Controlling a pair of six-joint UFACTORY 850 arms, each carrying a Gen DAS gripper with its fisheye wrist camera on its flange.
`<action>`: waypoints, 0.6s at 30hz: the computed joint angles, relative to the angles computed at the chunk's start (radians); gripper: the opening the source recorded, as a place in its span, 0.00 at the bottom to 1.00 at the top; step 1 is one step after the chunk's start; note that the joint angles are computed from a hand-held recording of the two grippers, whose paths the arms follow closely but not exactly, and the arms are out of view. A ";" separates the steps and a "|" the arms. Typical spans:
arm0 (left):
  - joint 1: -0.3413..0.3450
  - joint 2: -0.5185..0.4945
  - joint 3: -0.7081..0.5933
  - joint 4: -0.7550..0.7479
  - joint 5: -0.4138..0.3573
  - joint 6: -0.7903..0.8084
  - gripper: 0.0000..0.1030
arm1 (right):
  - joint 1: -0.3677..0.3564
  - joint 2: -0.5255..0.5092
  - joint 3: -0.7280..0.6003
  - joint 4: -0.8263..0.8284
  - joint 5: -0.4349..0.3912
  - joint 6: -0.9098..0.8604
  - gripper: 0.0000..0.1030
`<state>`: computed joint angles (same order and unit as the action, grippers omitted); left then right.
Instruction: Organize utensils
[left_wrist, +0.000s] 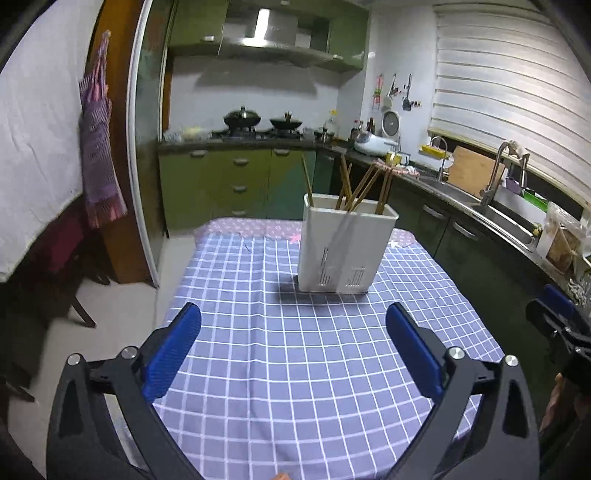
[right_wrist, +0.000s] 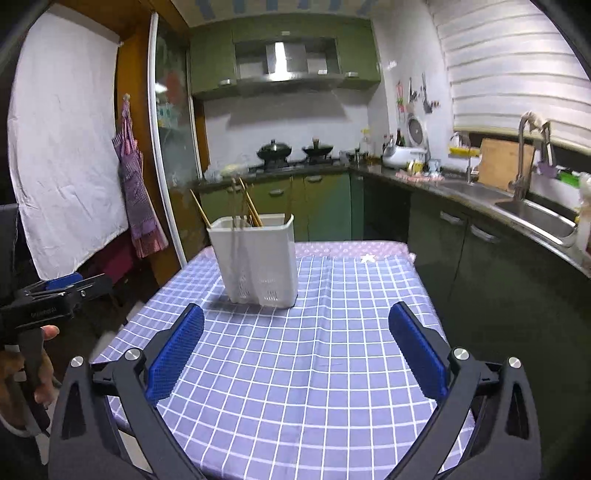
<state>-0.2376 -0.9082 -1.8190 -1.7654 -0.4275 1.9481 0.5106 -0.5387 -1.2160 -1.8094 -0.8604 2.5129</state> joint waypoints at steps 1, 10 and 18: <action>0.003 0.033 0.046 -0.053 -0.005 0.066 0.93 | 0.019 0.014 0.016 0.009 -0.025 0.001 0.96; 0.035 0.199 0.270 -0.235 -0.071 0.269 0.93 | 0.125 0.102 0.081 0.074 -0.151 -0.048 0.96; 0.038 0.194 0.273 -0.231 -0.060 0.260 0.94 | 0.130 0.114 0.088 0.086 -0.143 -0.044 0.96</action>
